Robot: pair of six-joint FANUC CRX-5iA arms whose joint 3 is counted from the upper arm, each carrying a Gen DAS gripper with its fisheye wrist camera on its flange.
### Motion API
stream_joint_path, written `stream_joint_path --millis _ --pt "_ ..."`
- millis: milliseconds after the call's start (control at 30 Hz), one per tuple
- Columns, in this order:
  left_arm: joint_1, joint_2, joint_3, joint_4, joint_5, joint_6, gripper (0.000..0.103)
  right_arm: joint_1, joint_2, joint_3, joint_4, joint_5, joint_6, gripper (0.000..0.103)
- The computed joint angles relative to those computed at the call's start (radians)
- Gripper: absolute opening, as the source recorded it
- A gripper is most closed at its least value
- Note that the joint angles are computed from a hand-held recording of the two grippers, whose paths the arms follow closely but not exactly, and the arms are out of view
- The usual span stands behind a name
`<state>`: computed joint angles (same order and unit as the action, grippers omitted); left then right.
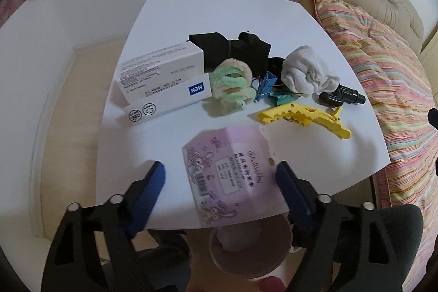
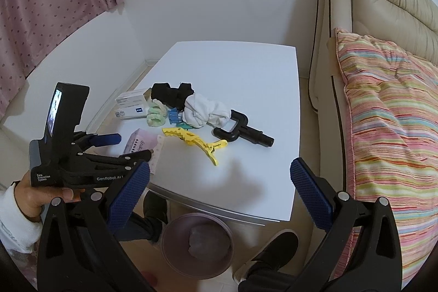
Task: Collect trash
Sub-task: 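Grasp the pink printed card with the left gripper, then grasp the black handle tool with the right gripper while left holds card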
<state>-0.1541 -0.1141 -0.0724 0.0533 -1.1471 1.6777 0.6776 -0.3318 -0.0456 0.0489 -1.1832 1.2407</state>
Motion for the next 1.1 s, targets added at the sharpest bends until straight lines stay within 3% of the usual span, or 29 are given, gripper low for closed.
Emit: stream_joint_path --millis 233,300,367,633,1100 --pt "0.035 -0.035 -0.042 0.065 0.023 -0.066 0.046 0.005 0.003 0.000 0.001 0.001 0.001 0.100" --pt "0.049 -0.051 -0.059 0.090 0.033 -0.091 0.035 0.004 0.003 0.001 -0.003 0.000 0.000 0.100" --pt "0.056 -0.058 -0.067 0.102 0.035 -0.103 0.031 -0.003 0.006 0.006 -0.014 -0.001 0.005 0.100" --pt "0.082 -0.109 -0.115 0.176 0.078 -0.206 0.027 -0.055 0.044 0.045 -0.066 -0.021 0.077 0.100" --pt "0.069 -0.136 -0.099 0.204 0.110 -0.273 0.027 -0.151 0.241 0.172 -0.091 -0.092 0.428 0.100"
